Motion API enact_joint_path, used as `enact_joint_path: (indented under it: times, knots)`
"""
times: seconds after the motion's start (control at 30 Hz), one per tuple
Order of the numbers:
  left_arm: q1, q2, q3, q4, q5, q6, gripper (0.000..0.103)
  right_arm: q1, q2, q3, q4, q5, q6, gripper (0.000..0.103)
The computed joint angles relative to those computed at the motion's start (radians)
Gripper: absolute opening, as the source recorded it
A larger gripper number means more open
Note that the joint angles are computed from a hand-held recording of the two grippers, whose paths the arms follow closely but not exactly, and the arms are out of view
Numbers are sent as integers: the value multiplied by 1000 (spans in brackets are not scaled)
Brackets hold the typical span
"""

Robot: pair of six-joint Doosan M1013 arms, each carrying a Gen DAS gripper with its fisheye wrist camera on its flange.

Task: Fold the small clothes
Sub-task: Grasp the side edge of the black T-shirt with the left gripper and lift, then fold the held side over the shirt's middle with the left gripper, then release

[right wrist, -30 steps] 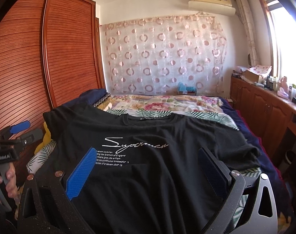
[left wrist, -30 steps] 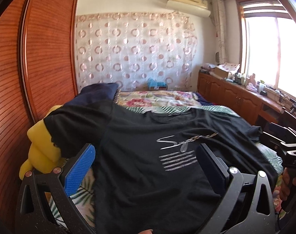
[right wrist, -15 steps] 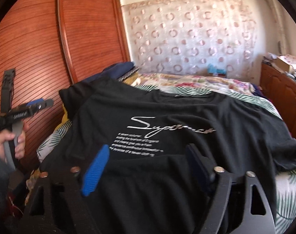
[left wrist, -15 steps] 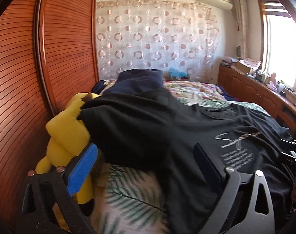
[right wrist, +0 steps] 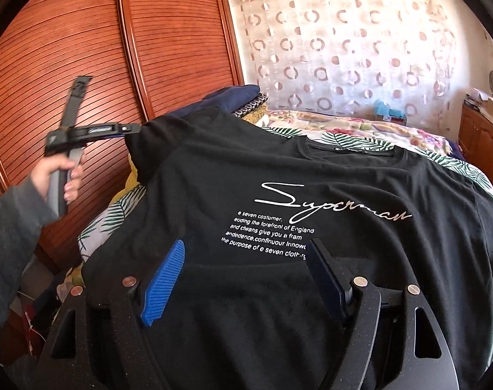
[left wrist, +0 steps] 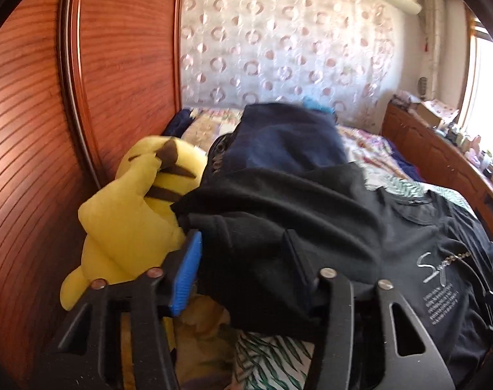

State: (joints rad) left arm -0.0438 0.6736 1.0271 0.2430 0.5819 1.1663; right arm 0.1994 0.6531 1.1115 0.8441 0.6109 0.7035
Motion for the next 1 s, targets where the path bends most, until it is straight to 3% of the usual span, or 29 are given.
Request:
enact_joint_path:
  times: [0.17,0.23,0.27,0.43,0.63,0.77,1.0]
  knots:
    - [8,21,-33,-24,40,27,50,8,2,-4,-10,7,34,79]
    - [4,13,-19,1,22,17,27,10,2,-5,-8,3,34,79]
    - [-3,4,-6,71,9,-35,24,10,-1,1,-1,-3,27,79]
    - [-22,-33,41,184,-61,-73,9,24,0,6,1,-30,24,79]
    - [-55,-69,68,313,-115,-111,9,29,3,5,-4,-31,36,79]
    - [-62,-79,62,194,-144,11,9,28,3,6,0,-31,38,79]
    - [-105,-70,1,-207,-119,410,9,15,-5,21,27,-61,47,79]
